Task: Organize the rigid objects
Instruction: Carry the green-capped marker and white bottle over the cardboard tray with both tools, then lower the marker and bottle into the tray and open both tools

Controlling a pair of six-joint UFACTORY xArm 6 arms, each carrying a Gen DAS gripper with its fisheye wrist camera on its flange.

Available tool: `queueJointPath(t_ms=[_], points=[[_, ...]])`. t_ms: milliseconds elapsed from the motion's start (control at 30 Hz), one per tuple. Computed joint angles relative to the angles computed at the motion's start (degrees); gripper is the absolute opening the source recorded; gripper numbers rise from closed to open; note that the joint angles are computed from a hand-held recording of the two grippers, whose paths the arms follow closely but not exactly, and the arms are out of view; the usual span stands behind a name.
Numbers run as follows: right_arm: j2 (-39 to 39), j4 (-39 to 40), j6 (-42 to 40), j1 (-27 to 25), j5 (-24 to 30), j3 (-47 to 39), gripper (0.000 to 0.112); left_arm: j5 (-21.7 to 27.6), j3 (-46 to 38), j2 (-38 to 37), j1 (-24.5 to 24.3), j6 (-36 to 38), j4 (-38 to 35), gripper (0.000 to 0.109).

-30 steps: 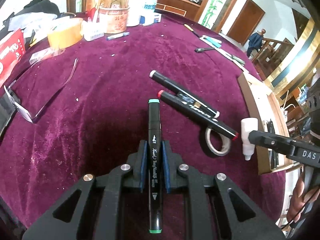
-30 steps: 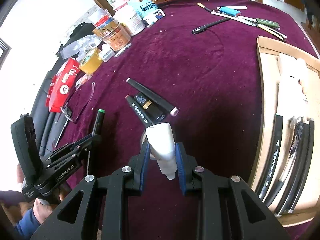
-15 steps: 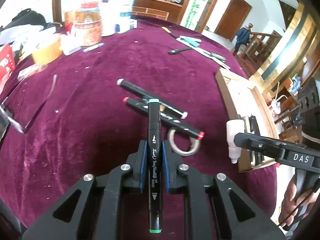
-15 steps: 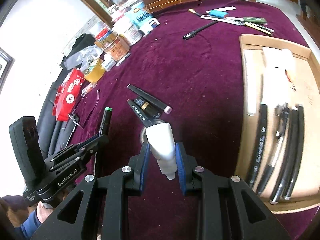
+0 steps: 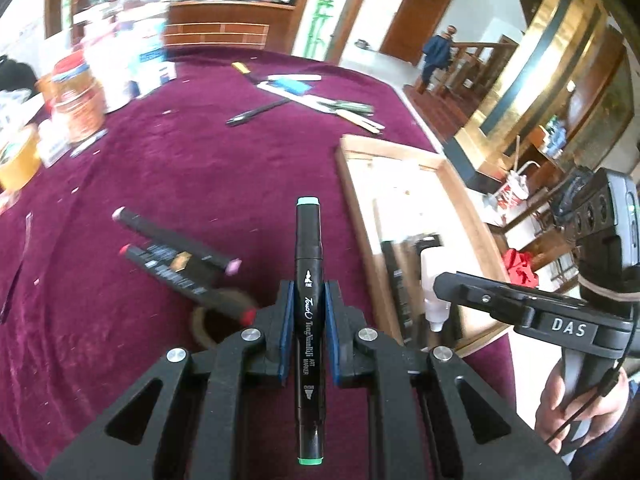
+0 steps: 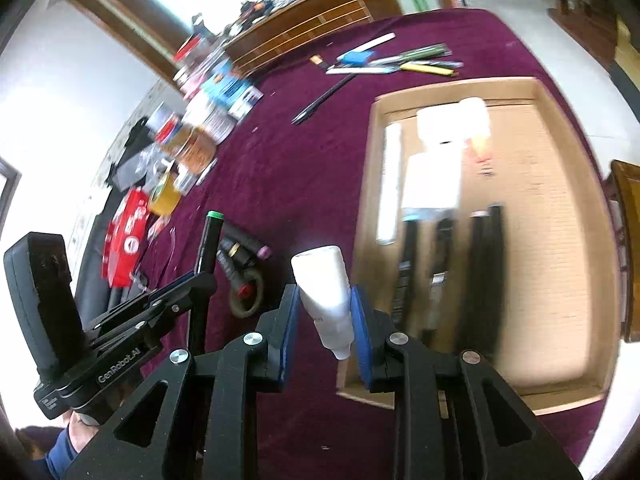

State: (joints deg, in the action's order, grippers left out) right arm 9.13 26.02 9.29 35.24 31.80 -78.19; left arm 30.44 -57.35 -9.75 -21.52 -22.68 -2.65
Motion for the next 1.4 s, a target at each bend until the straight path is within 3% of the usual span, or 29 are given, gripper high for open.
queueJointPath(t_ms=[267, 567, 967, 1200, 1400], points=[[-3.2, 0.2, -0.4, -5.3, 0.3, 3.5, 0.023, 1.6, -12.4, 10.5, -4.9, 2.2, -2.8, 0.012], [0.7, 0.2, -2.8, -11.1, 4.3, -1.6, 0.023, 5.4, -27.8, 24.0, -7.9, 1.2, -4.9, 0.012], [20.3, -3.1, 1.1, -16.6, 14.8, -27.9, 0.023, 12.5, -52.4, 43.7, -8.3, -2.8, -8.9, 0.012], [30.5, -5.8, 3.4, -17.1, 21.6, -42.7, 0.023, 13.8, -57.8, 48.3, -8.1, -6.9, -8.1, 0.012], [34.7, -6.9, 3.4, -17.0, 24.9, -48.7, 0.023, 14.2, -58.6, 49.4, -7.9, -8.1, -7.6, 0.012]])
